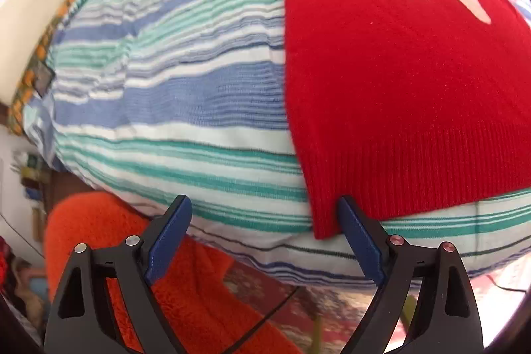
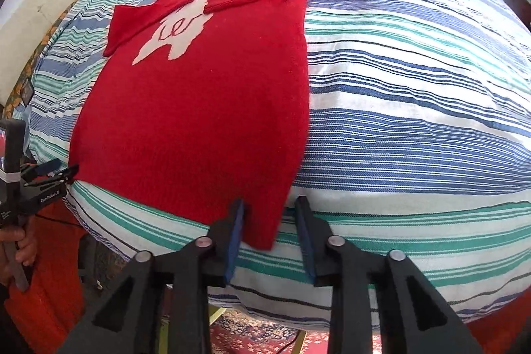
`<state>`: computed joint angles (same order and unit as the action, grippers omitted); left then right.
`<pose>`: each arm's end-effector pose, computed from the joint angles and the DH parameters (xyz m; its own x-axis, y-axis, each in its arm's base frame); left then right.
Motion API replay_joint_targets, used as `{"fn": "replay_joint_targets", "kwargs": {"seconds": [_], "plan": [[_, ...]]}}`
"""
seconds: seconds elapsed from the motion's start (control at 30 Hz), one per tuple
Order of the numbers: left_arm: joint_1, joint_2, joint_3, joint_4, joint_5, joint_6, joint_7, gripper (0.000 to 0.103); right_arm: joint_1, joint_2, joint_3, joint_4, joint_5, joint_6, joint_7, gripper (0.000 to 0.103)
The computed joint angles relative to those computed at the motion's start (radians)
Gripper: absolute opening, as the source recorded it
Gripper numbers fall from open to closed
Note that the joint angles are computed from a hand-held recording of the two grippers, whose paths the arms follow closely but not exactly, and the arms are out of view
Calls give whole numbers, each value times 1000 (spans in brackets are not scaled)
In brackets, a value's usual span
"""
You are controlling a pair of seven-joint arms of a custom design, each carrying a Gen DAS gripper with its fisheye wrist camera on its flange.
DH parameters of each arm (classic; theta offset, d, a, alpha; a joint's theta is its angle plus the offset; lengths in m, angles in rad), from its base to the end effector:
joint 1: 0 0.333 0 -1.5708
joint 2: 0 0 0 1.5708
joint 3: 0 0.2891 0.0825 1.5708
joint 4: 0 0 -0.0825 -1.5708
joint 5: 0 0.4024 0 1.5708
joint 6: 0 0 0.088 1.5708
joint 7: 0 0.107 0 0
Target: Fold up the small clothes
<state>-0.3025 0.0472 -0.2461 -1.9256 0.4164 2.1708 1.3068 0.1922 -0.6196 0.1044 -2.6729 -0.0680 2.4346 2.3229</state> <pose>0.5270 -0.3020 0.4525 -0.4090 -0.8588 -0.3086 -0.8381 0.4873 -0.2453 0.3983 0.1196 0.4348 -0.3756 -0.9127 -0.1610 -0.8436 0.4086 -0.3483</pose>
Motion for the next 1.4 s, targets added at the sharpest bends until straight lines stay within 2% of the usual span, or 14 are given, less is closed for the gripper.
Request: {"fn": "replay_joint_targets", "kwargs": {"seconds": [0.07, 0.2, 0.4, 0.5, 0.63, 0.73, 0.83, 0.9, 0.97, 1.03, 1.17, 1.33, 1.37, 1.4], "plan": [[12, 12, 7, 31, -77, -55, 24, 94, -4, -12, 18, 8, -18, -49, 14, 57], [29, -17, 16, 37, -156, -143, 34, 92, -2, -57, 22, 6, -25, -124, 41, 59], [58, -161, 15, -52, -172, 47, -12, 92, -82, -232, 82, -11, -156, -239, 167, 60], [48, -118, 7, -21, -236, 160, 36, 94, -65, -206, 38, 39, -191, -206, 73, 60], [19, 5, -13, 36, -312, 210, 169, 94, 4, -62, -19, 103, -140, -10, -96, 60], [-17, 75, -18, 74, -204, 93, 208, 94, 79, 75, -69, 115, -22, 112, -231, 59], [5, 9, -4, 0, -292, 129, 231, 93, 109, 178, -103, 142, 110, 0, -331, 60], [23, -35, 9, -42, -340, 201, 182, 93, 93, 141, -99, 138, 139, -12, -358, 58], [42, -57, 22, -66, -348, 272, 90, 94, 66, 139, -95, 201, 120, -50, -410, 58], [56, -35, 28, -47, -341, 280, 15, 94, 16, 194, -75, 305, 19, -39, -484, 58], [63, 18, 32, 4, -278, 229, -95, 94, -40, 480, -67, 594, -151, -22, -660, 60], [67, 23, 34, 8, -242, 204, -106, 94, -15, 865, -87, 944, -241, -108, -807, 59], [64, 8, 32, -6, -234, 198, -109, 94, -1, 926, -98, 999, -254, -136, -797, 57], [63, 4, 30, -8, -228, 192, -110, 94, 5, 957, -108, 1021, -245, -131, -777, 45]]}}
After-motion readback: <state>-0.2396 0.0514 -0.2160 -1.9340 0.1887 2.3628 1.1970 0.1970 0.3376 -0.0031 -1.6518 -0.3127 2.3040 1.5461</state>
